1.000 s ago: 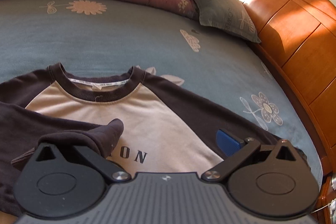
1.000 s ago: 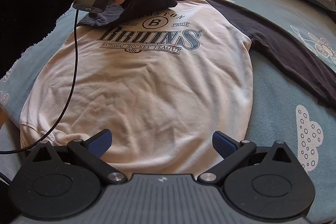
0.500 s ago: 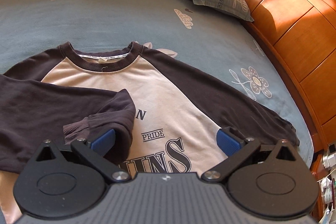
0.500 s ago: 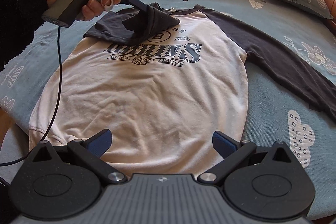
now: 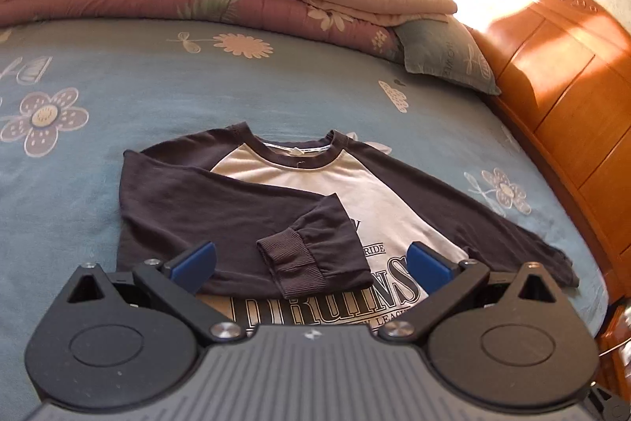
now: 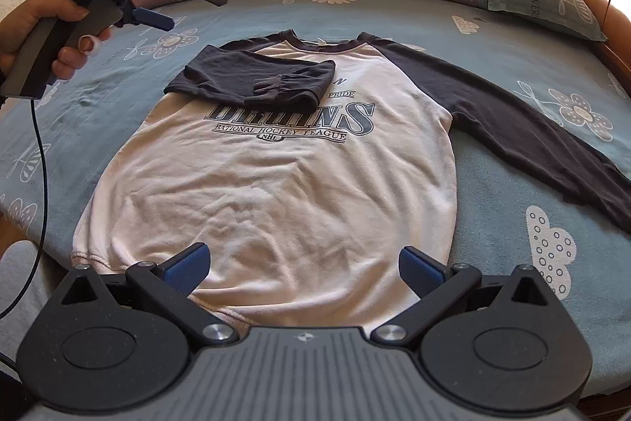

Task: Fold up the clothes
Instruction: 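Lay the dark brown sleeve across the sweatshirt body and open the left gripper, then withdraw the open left gripper from the folded sleeve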

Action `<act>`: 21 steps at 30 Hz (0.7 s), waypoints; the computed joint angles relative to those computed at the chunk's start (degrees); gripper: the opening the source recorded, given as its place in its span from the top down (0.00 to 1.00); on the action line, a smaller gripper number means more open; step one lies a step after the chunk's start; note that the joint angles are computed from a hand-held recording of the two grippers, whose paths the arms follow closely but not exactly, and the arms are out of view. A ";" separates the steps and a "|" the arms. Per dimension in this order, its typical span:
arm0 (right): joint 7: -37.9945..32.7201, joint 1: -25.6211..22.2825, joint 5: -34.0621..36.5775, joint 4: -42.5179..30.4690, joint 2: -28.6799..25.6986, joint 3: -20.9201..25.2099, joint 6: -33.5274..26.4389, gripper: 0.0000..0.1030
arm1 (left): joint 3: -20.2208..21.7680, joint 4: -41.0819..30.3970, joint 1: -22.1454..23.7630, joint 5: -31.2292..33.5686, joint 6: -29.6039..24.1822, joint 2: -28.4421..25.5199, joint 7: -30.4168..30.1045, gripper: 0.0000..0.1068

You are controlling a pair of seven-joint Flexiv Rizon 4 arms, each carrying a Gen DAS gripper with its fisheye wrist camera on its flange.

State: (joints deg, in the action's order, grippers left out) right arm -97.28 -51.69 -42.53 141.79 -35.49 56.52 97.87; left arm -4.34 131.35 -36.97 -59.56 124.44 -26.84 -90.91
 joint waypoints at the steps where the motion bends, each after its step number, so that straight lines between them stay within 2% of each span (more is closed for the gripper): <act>1: 0.61 1.52 0.53 -0.12 0.75 -0.95 0.33 0.00 | -1.14 2.82 3.57 6.58 1.08 0.52 -6.28 0.05; 3: 2.21 6.91 2.11 -0.42 2.98 -4.71 2.05 0.00 | -1.92 6.78 8.98 17.24 3.02 0.56 -15.76 0.05; 4: 3.22 10.38 3.00 -0.55 4.27 -7.32 3.24 0.00 | -1.30 7.79 9.28 18.50 3.99 -0.02 -17.18 0.05; 7: 5.88 21.37 5.16 -1.57 6.95 -15.51 5.58 0.00 | 2.43 8.82 4.29 11.96 6.23 -2.94 -14.34 0.05; 8: 6.47 25.04 5.93 -1.95 7.56 -18.28 6.24 0.00 | 3.58 8.38 1.49 6.82 6.34 -4.26 -10.78 0.05; 10: 7.17 31.76 7.08 -2.86 8.41 -23.46 6.98 0.00 | 4.35 5.21 -4.83 -9.52 6.72 -7.97 2.43 0.05; 11: 7.42 35.26 7.75 -3.30 8.82 -26.23 7.24 0.00 | 4.20 4.23 -5.75 -13.28 6.91 -9.40 5.95 0.05; 13: 7.60 42.97 9.91 -4.08 9.68 -32.37 7.65 0.00 | 2.92 4.38 -3.87 -12.71 6.71 -10.93 6.91 0.05; 17: 8.16 51.48 13.37 -5.63 9.56 -38.35 8.16 0.00 | 1.39 6.61 3.15 -0.28 9.78 -12.88 -1.87 0.05; 18: 8.25 53.19 14.23 -6.05 9.43 -39.47 8.23 0.00 | 1.49 6.41 3.68 0.04 9.96 -13.37 -2.26 0.05; 21: 8.36 54.62 14.79 -6.86 8.84 -39.51 7.96 0.00 | 1.87 4.01 2.63 -7.02 9.14 -14.93 2.21 0.05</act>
